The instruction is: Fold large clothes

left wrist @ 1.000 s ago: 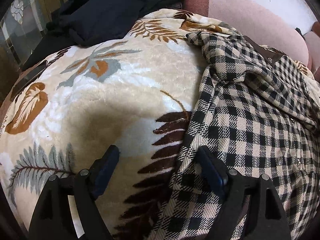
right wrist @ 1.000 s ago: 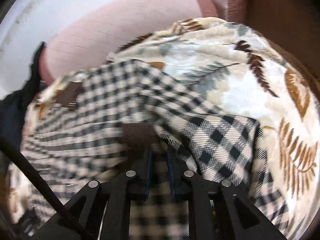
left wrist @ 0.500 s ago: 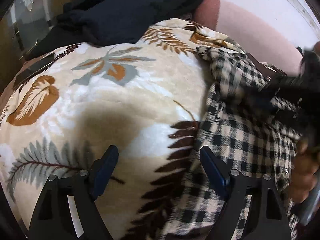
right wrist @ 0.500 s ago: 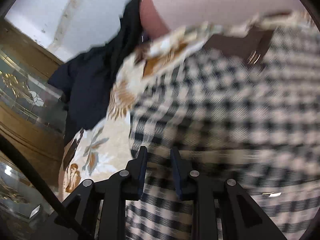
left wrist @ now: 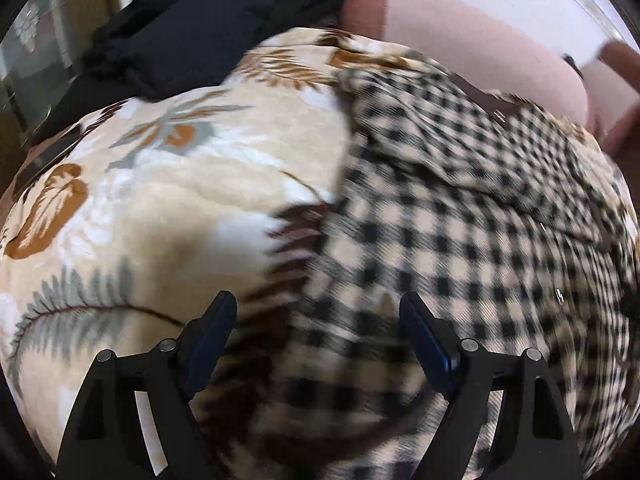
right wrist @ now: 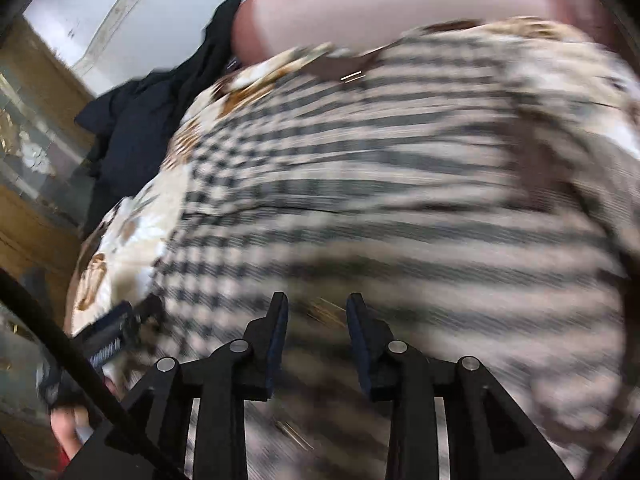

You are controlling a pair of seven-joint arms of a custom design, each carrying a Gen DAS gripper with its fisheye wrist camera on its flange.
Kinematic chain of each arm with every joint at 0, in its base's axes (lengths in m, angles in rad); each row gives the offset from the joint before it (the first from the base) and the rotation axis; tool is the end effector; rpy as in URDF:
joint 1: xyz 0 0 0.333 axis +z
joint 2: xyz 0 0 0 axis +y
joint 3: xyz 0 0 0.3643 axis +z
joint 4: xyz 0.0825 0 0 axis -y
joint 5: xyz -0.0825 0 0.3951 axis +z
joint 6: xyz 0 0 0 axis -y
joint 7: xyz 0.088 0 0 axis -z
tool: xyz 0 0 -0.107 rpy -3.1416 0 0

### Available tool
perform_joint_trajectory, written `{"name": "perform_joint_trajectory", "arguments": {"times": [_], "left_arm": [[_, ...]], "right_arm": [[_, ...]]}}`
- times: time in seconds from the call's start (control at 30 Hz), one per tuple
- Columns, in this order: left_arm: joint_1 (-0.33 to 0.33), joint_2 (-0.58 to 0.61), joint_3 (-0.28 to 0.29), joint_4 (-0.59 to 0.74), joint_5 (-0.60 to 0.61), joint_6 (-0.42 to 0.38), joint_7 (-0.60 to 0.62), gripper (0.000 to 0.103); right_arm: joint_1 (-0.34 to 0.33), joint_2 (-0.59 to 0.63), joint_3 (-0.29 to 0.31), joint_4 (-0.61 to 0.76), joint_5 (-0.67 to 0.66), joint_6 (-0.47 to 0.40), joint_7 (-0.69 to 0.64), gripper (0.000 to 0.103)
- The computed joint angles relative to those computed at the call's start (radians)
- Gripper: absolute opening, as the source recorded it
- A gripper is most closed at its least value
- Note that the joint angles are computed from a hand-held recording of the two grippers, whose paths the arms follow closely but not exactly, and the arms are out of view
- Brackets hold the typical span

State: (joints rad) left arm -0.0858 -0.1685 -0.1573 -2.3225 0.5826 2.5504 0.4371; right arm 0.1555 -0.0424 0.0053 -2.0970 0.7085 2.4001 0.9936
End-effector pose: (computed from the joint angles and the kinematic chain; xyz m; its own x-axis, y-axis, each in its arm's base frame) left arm 0.4994 -0.1345 0.4894 0.4374 -0.8987 0.0303 -0.7468 -0.3819 -0.5444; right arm 0.5668 0.0968 0.5204 0.3558 -0.8523 -0.3834 -0.8711 -0.1538 -0.4665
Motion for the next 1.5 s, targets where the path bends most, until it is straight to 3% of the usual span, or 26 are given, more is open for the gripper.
{"name": "perform_joint_trajectory", "arguments": {"times": [0.07,0.23,0.3,0.43,0.63,0.83,0.87,0.9,0.93,1.03,1.17,1.27,1.4,1.5], "left_arm": [[-0.012,0.009,-0.026,0.008,0.039,-0.017,-0.021,0.083],[-0.059,-0.030,-0.089,0.010,0.177,-0.092,-0.139,0.083],[-0.079,-0.064,-0.091,-0.008,0.173,-0.079,-0.164,0.083],[-0.132,-0.152,-0.102,-0.059,0.108,-0.082,-0.172,0.083],[-0.220,-0.210,-0.081,-0.099,-0.080,-0.110,-0.109,0.083],[-0.221,-0.220,-0.109,-0.071,-0.085,-0.175,-0.100,0.083],[-0.220,-0.217,-0.113,-0.062,-0.081,-0.186,-0.104,0.083],[-0.220,-0.216,-0.113,-0.058,-0.080,-0.191,-0.104,0.083],[-0.220,-0.208,-0.115,-0.047,-0.078,-0.199,-0.106,0.083],[-0.221,-0.187,-0.117,-0.029,-0.074,-0.203,-0.109,0.083],[-0.228,-0.154,-0.118,-0.008,-0.075,-0.205,-0.102,0.083],[-0.236,-0.130,-0.118,0.006,-0.083,-0.210,-0.088,0.083],[-0.242,-0.115,-0.118,0.014,-0.093,-0.218,-0.076,0.083],[-0.242,-0.109,-0.121,0.018,-0.093,-0.226,-0.082,0.083]], "right_arm": [[-0.045,-0.068,-0.041,-0.056,-0.014,0.018,-0.009,0.044],[-0.184,-0.207,-0.147,-0.147,-0.011,0.046,0.010,0.046],[-0.232,-0.239,-0.177,-0.176,0.005,0.060,0.011,0.052],[-0.298,-0.235,-0.221,-0.194,0.031,0.024,0.010,0.053],[-0.295,-0.184,-0.202,-0.191,0.106,-0.034,-0.050,0.053],[-0.271,-0.115,-0.147,-0.189,0.062,-0.002,-0.029,0.053],[-0.266,-0.119,-0.144,-0.195,0.068,0.013,-0.044,0.046],[-0.259,-0.113,-0.153,-0.182,0.093,-0.015,-0.079,0.031],[-0.259,-0.100,-0.172,-0.155,0.135,-0.083,-0.108,0.007],[-0.281,-0.084,-0.194,-0.112,0.237,-0.086,-0.151,0.007],[-0.333,-0.016,-0.218,-0.034,0.313,-0.024,-0.122,0.007],[-0.374,0.054,-0.222,0.017,0.298,0.052,-0.059,0.007],[-0.403,0.108,-0.213,0.043,0.184,0.183,0.025,0.018],[-0.432,0.090,-0.212,0.036,0.218,0.209,-0.006,0.045]]}}
